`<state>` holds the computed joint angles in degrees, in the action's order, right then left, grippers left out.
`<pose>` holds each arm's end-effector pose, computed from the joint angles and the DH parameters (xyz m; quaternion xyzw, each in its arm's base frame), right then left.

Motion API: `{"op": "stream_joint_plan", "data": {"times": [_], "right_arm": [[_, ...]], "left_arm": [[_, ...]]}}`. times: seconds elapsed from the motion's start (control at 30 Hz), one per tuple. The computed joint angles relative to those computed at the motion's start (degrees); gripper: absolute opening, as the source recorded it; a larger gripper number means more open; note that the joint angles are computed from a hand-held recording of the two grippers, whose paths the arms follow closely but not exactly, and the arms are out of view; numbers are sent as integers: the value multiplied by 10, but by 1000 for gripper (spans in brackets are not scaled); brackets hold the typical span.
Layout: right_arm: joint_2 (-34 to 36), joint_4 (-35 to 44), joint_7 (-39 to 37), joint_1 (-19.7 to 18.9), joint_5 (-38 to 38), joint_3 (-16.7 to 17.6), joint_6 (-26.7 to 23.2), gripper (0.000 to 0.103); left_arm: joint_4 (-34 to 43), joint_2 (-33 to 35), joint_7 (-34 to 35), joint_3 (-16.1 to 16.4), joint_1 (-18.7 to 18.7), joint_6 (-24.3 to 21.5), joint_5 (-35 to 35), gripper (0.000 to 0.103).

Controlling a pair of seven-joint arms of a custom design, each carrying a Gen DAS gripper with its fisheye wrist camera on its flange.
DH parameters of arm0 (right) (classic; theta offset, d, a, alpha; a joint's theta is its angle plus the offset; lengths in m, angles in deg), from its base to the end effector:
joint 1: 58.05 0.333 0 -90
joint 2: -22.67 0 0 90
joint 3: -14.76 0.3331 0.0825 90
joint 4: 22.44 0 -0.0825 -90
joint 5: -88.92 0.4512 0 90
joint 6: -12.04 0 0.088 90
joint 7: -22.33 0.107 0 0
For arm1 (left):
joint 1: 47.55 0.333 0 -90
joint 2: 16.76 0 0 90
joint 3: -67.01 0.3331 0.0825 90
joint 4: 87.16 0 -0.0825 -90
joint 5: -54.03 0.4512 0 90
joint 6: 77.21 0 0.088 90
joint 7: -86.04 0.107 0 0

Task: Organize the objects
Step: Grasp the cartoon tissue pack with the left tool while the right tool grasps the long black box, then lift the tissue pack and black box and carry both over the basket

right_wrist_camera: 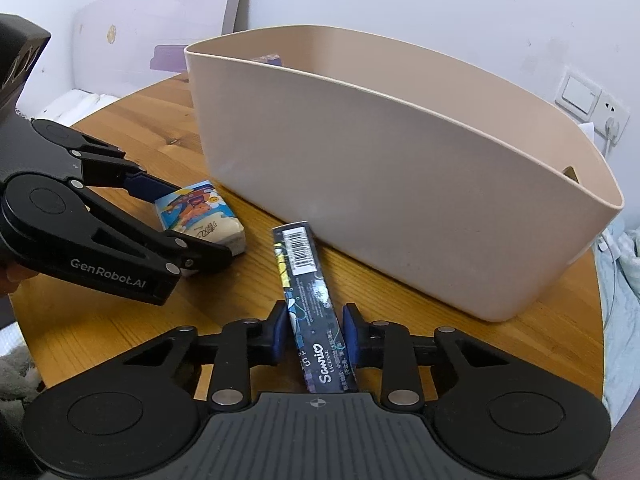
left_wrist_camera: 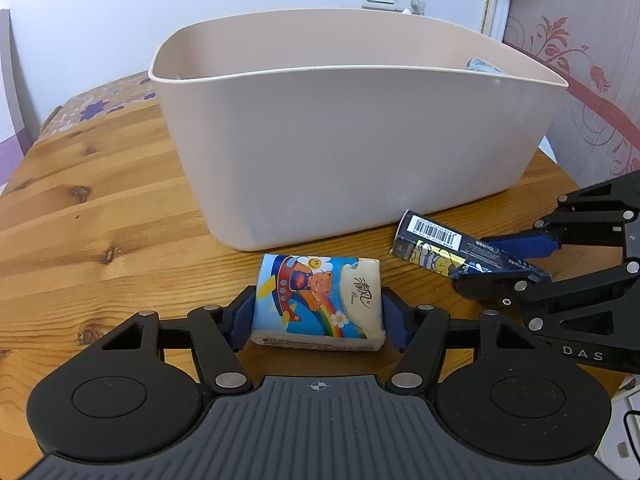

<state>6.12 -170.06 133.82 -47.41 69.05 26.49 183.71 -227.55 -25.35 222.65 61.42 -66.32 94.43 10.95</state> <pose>0.4649 0.2179 0.4099 -0.7680 0.5351 -0.2325 0.2641 0.5178 -0.1812 0.3956 -0.4619 0.8105 -0.3167 0.1716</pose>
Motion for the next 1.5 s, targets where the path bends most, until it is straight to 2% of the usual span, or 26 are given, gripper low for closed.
{"op": "stream_joint_plan", "data": {"times": [0.03, 0.37, 0.8, 0.93, 0.97, 1.1, 1.5], "right_arm": [[-5, -4, -9, 8, 10, -11, -3, 25], [-22, -12, 5, 3, 20, -7, -25, 22], [-95, -57, -12, 20, 45, -13, -41, 22], [-126, -71, -4, 13, 46, -1, -45, 22], [-122, -67, 6, 5, 42, 12, -42, 22], [-149, -81, 13, 2, 41, 15, -40, 22], [-221, -107, 49, -26, 25, 44, -33, 22]], "left_arm": [[0, -1, 3, 2, -1, -1, -4, 65], [-1, -7, 8, 5, 6, -14, -14, 64], [-29, -54, 58, 29, -23, -12, -54, 64], [-36, -71, 65, 41, -37, -9, -64, 64], [-38, -75, 65, 42, -40, -8, -64, 64], [-42, -92, 72, 55, -53, -15, -70, 64], [-48, -127, 89, 91, -98, 10, -78, 64]]}}
